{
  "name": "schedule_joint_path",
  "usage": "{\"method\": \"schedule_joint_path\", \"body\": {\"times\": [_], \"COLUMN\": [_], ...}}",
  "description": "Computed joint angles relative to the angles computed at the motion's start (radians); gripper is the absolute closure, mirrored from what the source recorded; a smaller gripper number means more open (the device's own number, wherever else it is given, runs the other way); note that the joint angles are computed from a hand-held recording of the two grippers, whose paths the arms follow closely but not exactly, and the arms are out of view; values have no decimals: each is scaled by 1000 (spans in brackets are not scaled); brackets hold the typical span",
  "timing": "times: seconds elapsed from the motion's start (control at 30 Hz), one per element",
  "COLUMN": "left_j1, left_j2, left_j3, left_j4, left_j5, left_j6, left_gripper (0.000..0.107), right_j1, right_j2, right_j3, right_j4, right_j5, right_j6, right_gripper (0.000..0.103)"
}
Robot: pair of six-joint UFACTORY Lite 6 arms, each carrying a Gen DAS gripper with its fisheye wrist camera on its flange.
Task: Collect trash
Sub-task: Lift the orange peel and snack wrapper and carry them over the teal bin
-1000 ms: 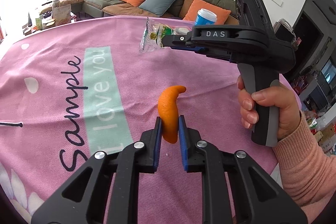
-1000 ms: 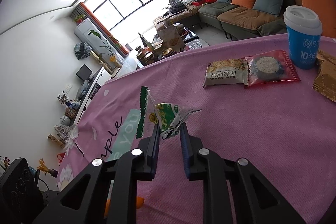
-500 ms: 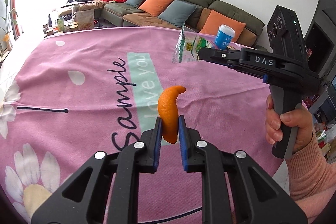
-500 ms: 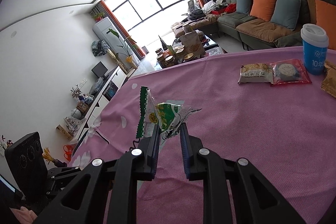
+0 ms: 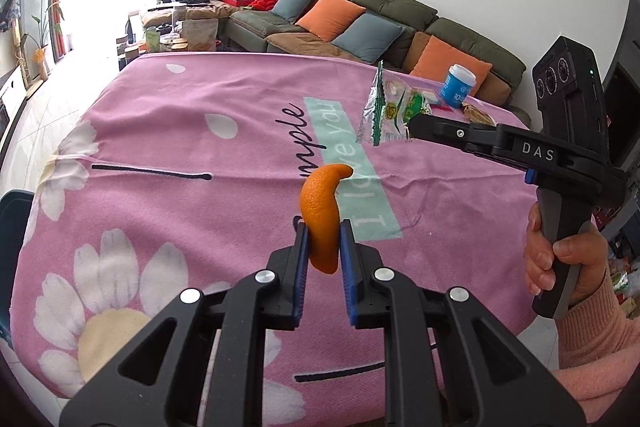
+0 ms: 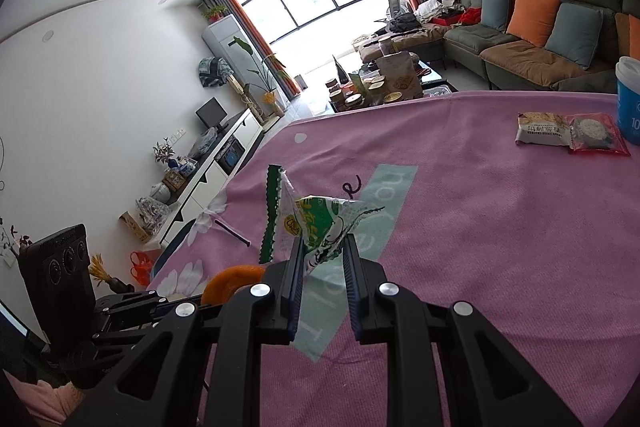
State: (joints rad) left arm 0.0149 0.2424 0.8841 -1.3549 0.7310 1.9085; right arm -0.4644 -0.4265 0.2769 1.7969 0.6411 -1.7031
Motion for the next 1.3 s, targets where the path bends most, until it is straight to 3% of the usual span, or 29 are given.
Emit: {"method": "schedule_joint_path", "body": {"times": [0.4, 0.73, 1.3], "left_j1": [180, 278, 397], "left_j2": [22, 73, 153], "left_j3": [58, 132, 259], "left_j4": [41, 58, 71], "left_j5": [48, 70, 75], "left_j6": [-6, -23, -72], "left_gripper": [91, 91, 91], "right_j1": [307, 451, 612], "right_j2": [69, 189, 412], "right_j3": [52, 157, 376], "right_j4": [251, 377, 438], "right_j5": [-121, -156, -184], "right_j6": [-114, -197, -236], "right_gripper": [85, 85, 85]}}
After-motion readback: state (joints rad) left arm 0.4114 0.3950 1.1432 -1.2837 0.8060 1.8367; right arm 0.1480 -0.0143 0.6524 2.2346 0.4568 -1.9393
